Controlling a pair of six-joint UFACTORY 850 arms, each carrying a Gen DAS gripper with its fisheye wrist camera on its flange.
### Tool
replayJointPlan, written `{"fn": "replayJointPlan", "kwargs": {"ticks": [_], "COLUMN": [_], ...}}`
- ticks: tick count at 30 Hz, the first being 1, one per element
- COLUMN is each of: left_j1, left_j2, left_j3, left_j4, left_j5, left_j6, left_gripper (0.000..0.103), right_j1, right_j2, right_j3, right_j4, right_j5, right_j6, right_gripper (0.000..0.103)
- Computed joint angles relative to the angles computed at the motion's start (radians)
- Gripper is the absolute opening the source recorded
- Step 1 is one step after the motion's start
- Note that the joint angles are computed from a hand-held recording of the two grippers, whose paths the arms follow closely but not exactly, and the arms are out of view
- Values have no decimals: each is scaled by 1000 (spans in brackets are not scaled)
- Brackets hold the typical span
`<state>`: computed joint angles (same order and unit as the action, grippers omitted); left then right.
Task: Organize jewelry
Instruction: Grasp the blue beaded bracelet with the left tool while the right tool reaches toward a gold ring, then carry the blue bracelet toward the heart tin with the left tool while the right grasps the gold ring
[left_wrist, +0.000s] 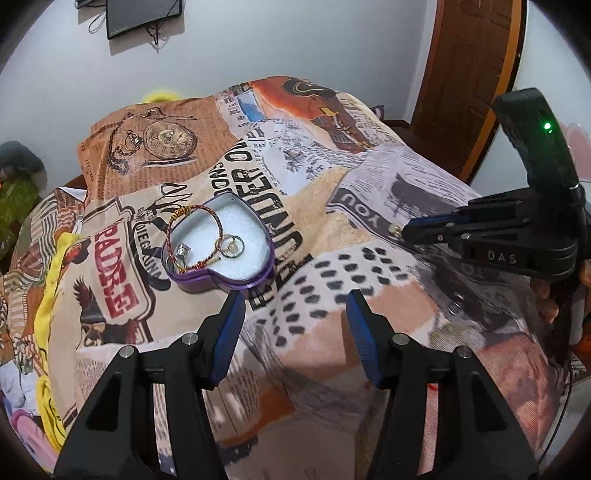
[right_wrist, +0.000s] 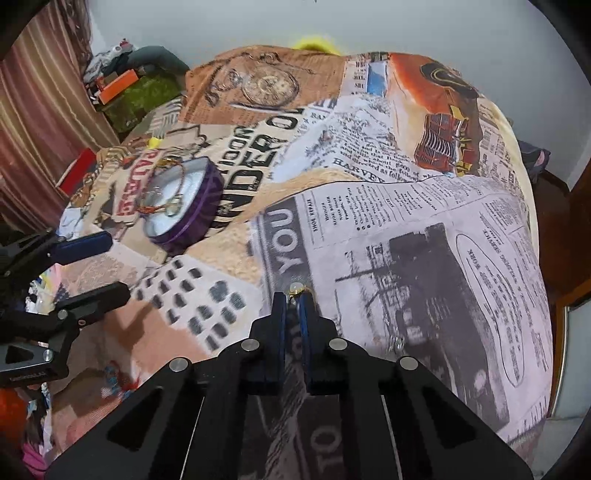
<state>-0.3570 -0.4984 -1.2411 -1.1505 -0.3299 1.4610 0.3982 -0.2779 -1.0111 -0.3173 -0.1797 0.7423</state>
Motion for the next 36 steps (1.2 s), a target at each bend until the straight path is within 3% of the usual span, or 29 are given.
{"fn": "replayJointPlan", "kwargs": {"ticks": [6,11,17,19,23,24,27,28,36], "left_j1": [1,-11,-27,-22,-22,-21,-15,-15,13], "left_j2": [46,60,56,47,37,35,37,37,6], "left_j3": [52,83,105,101,96,95,99,98,48], "left_j4": [53,103,85,52,26,22,1,-2,-40], "left_j5": [-68,-108,-91,-113,-113,-117,-120,-113,-119], "left_j6": [-44,-92,-79,-53,-30,-25,6,9,-8], "left_gripper": [56,56,55,46,22,20,14,5,6], "right_j1": [40,60,74,76,79,77,67,64,39], "right_j2": [74,127,160,158,150,149,142,136,71], "right_j3": [58,105,130,127,127,128,125,121,76], "right_j4": [-337,-459,-543,-515,-583,-609,-586,-579,-528], "right_j5": [-15,-32,-59,-69,-82,-74,-58,-55,-45], "right_j6": [338,464,555,531,606,634,613,606,534], "right_gripper": [6,6,7,9,39,42,42,42,42]}}
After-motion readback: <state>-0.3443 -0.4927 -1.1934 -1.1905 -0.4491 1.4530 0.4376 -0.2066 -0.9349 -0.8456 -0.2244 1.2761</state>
